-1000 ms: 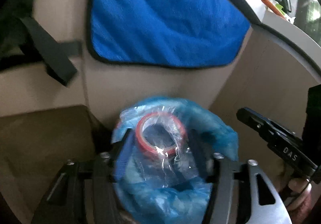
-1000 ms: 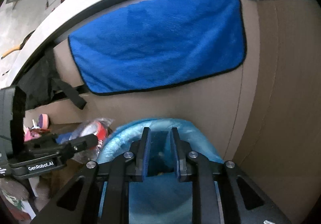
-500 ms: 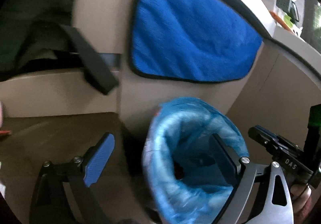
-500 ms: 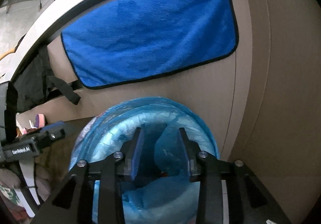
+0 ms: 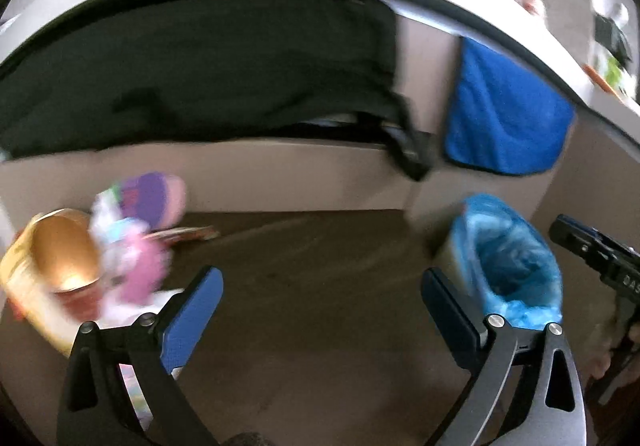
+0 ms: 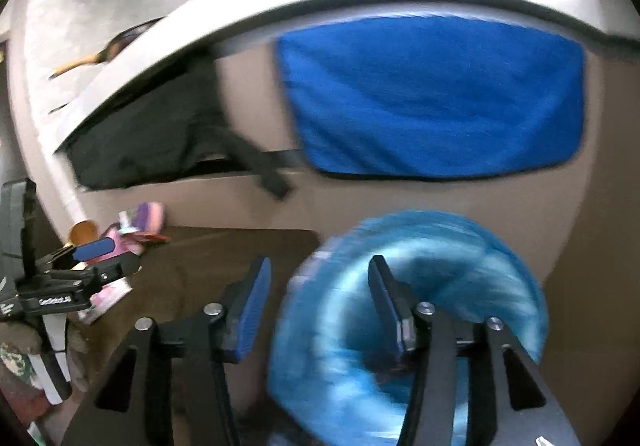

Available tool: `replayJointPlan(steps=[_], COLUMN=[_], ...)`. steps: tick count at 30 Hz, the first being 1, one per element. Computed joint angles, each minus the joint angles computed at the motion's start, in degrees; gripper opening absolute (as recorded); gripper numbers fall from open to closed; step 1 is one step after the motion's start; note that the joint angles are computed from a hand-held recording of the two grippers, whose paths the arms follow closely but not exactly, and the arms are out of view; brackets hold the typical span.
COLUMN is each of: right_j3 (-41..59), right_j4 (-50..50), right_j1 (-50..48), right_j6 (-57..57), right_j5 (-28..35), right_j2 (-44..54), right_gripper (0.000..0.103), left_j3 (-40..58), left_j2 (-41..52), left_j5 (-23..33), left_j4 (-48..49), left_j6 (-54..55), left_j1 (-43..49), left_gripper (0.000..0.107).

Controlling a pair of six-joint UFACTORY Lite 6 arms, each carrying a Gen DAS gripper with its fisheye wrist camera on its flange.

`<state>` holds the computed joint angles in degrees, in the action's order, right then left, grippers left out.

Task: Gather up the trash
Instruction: 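Grasp the yellow packet with left gripper while right gripper grasps red paper cup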

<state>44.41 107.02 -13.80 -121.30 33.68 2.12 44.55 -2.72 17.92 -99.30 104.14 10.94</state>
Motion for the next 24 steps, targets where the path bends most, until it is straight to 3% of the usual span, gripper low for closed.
replayJointPlan(steps=[5, 9, 12, 16, 21, 24], right_j3=[-1.28, 0.99, 3.77, 8.03, 13.62, 16.60], right_j4=[5.54, 11.05, 16.37, 17.59, 23.87, 20.79], right_j1=[14.54, 25.37, 32.76, 38.75, 44.31, 45.91], right_j6=[-1.59, -3.97, -8.06, -9.01, -15.04, -11.83], right_j5=[-6.59, -11.40, -15.57, -19.29, -23.84, -25.29], right_j2=[-3.46, -1.49, 1.40, 6.01, 12.06, 14.98], right_gripper=[0.053, 0.053, 0.053, 0.053, 0.053, 0.053], left_j3=[-0.53, 6.97, 18.96, 37.44, 62.65, 69.13], left_j2=[-1.94, 7.06, 19.34, 36.25, 56.25, 61.69], left_j5=[6.86, 12.87, 15.12, 16.59, 22.41, 28.10], left_j4=[8.27, 8.70, 9.60, 13.43, 28.53, 32.00], left_j6=[-1.40, 1.44, -0.25, -8.46, -29.68, -34.94], left_j1=[19.57, 35.50, 43.19, 46.89, 46.48, 45.61], left_gripper=[0.099, 0.099, 0.099, 0.099, 0.099, 0.099])
